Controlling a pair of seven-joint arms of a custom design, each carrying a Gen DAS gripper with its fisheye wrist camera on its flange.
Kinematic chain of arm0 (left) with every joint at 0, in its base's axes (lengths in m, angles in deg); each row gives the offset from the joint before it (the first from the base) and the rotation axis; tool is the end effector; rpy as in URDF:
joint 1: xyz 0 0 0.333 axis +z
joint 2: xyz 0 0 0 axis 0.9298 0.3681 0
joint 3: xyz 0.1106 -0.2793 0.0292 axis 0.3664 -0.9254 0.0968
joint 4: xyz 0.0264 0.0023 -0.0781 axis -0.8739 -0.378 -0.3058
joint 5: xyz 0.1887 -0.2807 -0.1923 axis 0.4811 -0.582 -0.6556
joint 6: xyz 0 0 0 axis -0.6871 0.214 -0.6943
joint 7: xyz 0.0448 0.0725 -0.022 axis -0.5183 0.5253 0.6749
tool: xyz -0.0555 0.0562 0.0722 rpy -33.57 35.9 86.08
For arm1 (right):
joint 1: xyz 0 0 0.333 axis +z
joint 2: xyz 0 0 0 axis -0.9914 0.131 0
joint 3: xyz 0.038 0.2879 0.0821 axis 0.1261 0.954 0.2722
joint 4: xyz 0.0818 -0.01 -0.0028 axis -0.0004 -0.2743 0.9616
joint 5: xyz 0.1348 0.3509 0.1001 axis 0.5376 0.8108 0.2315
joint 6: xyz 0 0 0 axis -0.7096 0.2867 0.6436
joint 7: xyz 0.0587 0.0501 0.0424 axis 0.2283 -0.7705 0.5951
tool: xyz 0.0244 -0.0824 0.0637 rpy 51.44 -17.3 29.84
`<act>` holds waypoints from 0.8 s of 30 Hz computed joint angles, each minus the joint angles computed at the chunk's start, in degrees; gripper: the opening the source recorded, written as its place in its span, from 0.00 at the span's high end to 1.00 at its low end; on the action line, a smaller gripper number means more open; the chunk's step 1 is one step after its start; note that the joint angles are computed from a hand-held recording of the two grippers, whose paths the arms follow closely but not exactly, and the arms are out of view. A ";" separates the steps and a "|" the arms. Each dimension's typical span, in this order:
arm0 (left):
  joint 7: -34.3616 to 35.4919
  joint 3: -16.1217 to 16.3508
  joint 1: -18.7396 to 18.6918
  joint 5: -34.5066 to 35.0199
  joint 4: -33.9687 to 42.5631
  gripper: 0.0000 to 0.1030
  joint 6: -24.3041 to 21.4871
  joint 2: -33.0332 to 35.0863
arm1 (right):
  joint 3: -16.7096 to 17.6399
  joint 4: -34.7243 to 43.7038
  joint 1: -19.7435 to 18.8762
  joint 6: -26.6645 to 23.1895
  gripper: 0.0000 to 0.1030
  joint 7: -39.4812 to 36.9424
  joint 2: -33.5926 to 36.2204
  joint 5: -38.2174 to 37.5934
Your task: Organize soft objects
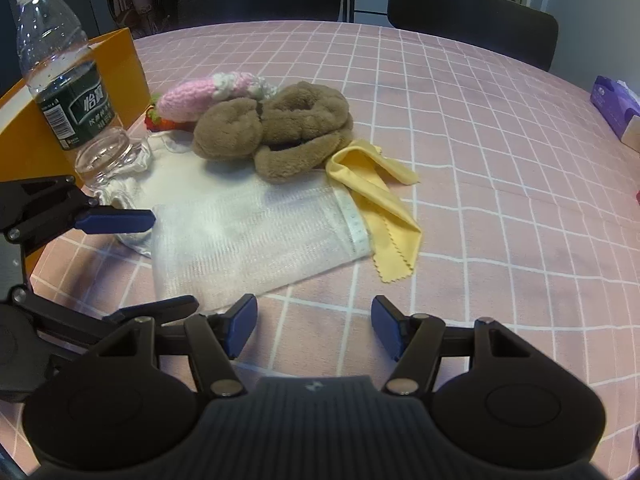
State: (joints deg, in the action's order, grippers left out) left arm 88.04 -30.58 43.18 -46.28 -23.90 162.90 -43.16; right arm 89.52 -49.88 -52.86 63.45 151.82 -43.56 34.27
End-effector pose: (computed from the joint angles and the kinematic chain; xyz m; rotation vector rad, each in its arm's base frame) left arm 0.6471 -0.4322 0.4156 -0.6761 2.4896 -0.9451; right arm 0.6395 0.3721 0.4711 -1.8186 1.9654 -0.5325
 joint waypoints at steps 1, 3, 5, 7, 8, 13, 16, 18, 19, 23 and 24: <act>0.06 -0.23 0.09 -0.19 -0.31 0.57 0.98 0.06 | 0.04 -0.14 -0.07 0.10 0.39 -0.05 -0.11 0.11; -1.24 0.35 -0.43 -0.19 0.10 0.77 0.94 0.26 | 0.12 -0.21 -0.11 0.01 0.39 -0.33 -0.19 0.19; -1.14 -0.16 -0.14 -0.44 0.47 0.97 0.47 0.44 | 0.14 0.08 0.01 -0.50 0.39 -0.75 -0.04 0.09; -0.75 -1.36 0.63 -1.55 0.66 1.00 -0.36 0.45 | 0.26 0.26 -0.01 -0.72 0.39 -1.29 0.05 0.24; -0.03 -2.58 1.43 -2.65 1.11 1.00 -1.91 0.53 | 0.25 0.49 0.04 -0.92 0.39 -1.45 0.16 0.25; 5.86 -8.14 4.76 -9.82 0.05 1.00 -7.83 -0.59 | 0.21 0.37 0.06 -0.79 0.39 -1.00 -0.28 0.55; 8.84 -10.03 6.00 -14.21 -1.73 1.00 -9.41 -1.88 | 0.36 0.07 0.02 -1.11 0.38 -0.63 -0.61 0.97; 9.10 -9.17 5.57 -15.36 -4.00 1.00 -7.03 -3.54 | 0.39 -0.78 0.06 -0.44 0.35 -0.06 -1.12 0.95; 9.44 -8.69 5.43 -15.49 -5.08 0.99 -5.51 -4.30 | 0.45 -1.35 -0.01 0.30 0.31 0.26 -1.42 0.99; 6.85 -3.52 2.93 -11.24 -10.02 0.79 2.75 -7.58 | 0.89 -2.15 -0.24 3.97 0.19 0.26 -1.37 1.08; 5.55 -1.89 2.14 -9.49 -10.21 0.72 3.89 -7.69 | 1.05 -1.93 -0.26 4.71 0.16 -0.50 -0.97 1.04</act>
